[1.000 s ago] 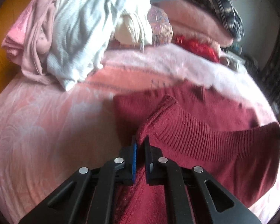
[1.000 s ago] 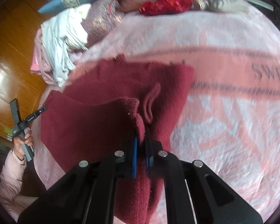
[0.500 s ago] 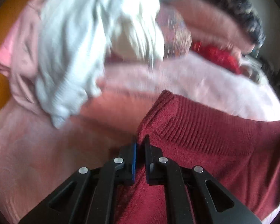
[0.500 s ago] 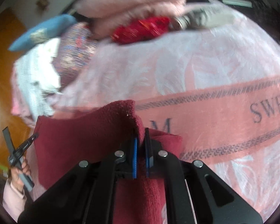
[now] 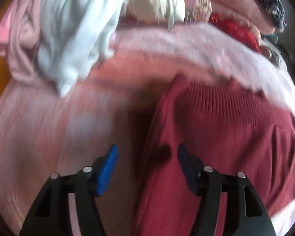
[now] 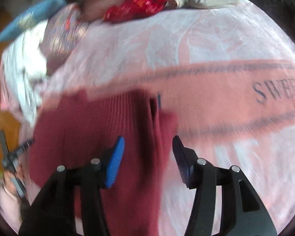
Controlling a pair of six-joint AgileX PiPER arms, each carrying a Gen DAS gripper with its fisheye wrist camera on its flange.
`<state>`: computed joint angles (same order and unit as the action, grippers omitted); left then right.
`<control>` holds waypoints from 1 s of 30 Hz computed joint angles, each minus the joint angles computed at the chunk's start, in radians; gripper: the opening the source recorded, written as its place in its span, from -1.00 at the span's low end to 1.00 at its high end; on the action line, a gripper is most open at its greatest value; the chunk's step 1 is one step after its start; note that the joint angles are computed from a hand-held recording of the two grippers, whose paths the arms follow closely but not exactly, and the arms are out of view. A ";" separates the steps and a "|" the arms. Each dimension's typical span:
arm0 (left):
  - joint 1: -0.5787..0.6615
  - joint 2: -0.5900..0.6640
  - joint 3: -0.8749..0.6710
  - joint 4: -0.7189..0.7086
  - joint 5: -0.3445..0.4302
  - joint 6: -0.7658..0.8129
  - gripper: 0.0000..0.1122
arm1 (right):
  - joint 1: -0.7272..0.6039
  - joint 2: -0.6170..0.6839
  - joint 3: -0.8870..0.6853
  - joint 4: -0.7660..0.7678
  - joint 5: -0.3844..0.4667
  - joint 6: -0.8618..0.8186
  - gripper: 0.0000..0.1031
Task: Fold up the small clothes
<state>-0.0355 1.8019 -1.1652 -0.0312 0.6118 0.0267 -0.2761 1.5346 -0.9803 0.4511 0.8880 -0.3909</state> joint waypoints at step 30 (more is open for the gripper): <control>0.120 -0.215 0.405 -0.379 -0.083 0.517 -0.57 | -0.307 -0.219 0.452 0.086 0.161 -0.431 -0.47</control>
